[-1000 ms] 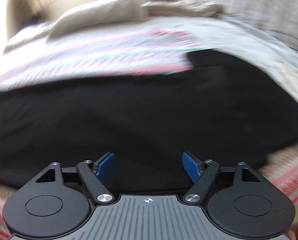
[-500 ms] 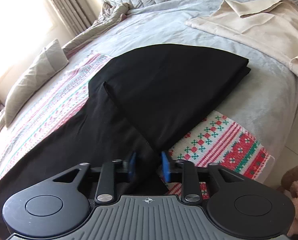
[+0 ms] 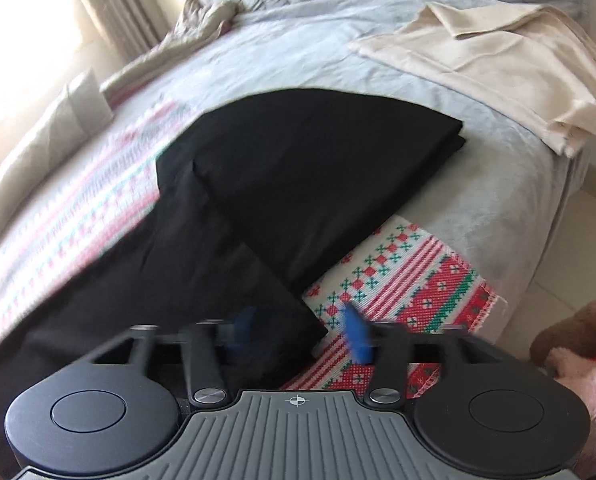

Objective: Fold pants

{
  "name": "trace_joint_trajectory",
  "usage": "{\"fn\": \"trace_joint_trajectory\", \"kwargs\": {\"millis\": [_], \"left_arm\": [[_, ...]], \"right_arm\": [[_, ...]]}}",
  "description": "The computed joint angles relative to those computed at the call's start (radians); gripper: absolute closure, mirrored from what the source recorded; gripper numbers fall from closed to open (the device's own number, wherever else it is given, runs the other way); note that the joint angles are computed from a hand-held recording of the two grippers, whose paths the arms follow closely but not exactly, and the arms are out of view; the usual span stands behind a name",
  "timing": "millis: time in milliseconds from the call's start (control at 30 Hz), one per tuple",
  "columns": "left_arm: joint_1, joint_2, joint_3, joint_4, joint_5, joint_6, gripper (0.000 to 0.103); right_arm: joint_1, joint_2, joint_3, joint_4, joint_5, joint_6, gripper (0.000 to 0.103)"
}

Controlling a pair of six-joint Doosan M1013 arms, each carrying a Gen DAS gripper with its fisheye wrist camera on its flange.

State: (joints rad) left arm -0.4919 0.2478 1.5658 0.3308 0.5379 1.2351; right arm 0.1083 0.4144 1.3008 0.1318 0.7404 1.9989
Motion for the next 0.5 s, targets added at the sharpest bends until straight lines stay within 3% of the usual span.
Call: {"fn": "trace_joint_trajectory", "kwargs": {"millis": [133,267,333,367,400,500], "left_arm": [[-0.006,0.005,0.005,-0.001,-0.021,0.044,0.071],[-0.035,0.028,-0.003,0.170,0.008,-0.017,0.070],[-0.046,0.032,-0.002,0.245,0.019,-0.064,0.076],[-0.050,0.034,-0.005,0.263,0.027,-0.078,0.091],[-0.057,0.037,-0.007,0.298,0.040,-0.099,0.096],[-0.066,0.022,0.007,0.347,0.023,-0.100,0.097]], "right_arm": [[0.008,0.023,-0.022,0.000,0.036,-0.032,0.040],[0.026,0.035,-0.027,-0.046,0.010,-0.066,0.040],[0.031,0.042,-0.034,-0.059,0.011,-0.071,0.040],[0.035,0.046,-0.041,-0.080,0.018,-0.061,0.040],[0.039,0.048,-0.049,-0.098,0.029,-0.053,0.040],[0.043,0.028,-0.031,-0.107,-0.048,-0.061,0.041]]}}
